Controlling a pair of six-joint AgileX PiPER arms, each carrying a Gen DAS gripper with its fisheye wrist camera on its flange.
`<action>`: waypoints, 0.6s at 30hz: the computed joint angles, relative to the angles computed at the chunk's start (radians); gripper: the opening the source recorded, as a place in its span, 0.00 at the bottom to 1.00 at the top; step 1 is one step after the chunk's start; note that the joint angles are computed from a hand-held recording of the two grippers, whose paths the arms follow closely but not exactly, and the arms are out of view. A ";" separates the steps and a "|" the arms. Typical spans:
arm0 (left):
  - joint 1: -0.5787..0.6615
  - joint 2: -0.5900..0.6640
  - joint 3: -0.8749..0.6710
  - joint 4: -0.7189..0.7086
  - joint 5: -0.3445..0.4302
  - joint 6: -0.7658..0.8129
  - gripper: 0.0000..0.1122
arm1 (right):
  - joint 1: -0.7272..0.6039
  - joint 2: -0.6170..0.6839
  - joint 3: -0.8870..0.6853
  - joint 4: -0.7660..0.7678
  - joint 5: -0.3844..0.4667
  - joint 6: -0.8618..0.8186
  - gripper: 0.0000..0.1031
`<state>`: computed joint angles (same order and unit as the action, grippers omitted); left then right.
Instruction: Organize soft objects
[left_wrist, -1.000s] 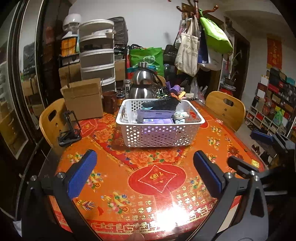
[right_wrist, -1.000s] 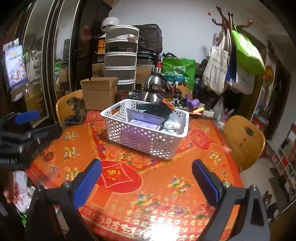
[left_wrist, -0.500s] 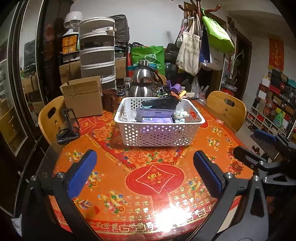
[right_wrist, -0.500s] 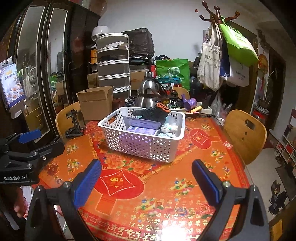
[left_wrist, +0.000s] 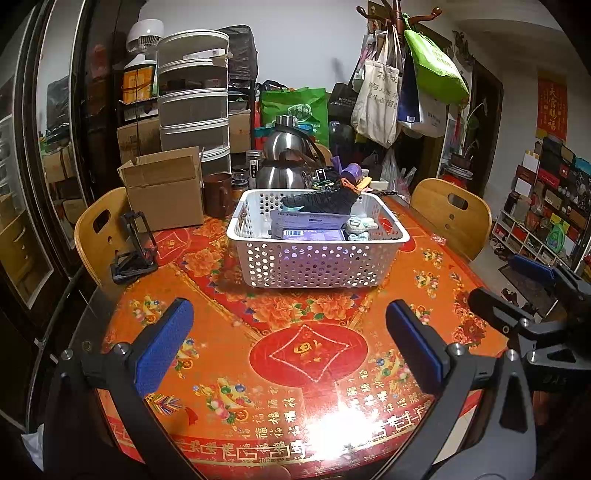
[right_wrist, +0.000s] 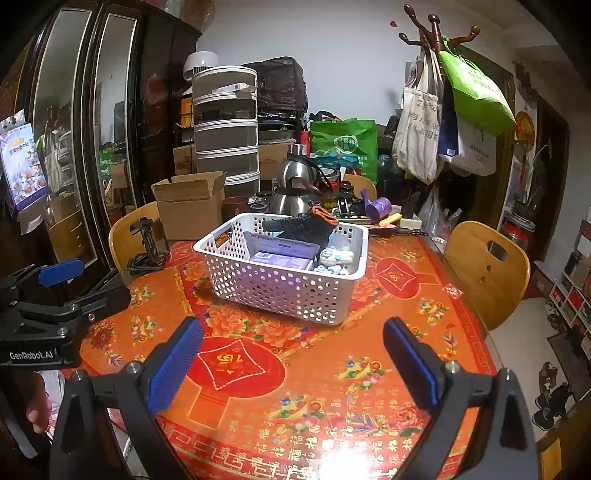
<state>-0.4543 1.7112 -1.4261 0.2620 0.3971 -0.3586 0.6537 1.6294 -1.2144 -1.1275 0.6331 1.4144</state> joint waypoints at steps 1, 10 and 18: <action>-0.002 0.001 0.000 0.012 0.001 -0.013 0.92 | -0.001 0.000 0.001 0.000 -0.001 0.001 0.95; 0.000 0.003 0.001 -0.007 0.001 0.006 0.92 | -0.002 -0.003 0.006 -0.003 -0.005 0.002 0.95; 0.001 0.007 0.001 -0.012 -0.001 0.008 0.92 | 0.001 -0.003 0.003 -0.003 0.001 0.004 0.95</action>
<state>-0.4535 1.7185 -1.4246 0.2501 0.3958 -0.3508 0.6543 1.6267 -1.2118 -1.1302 0.6340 1.4183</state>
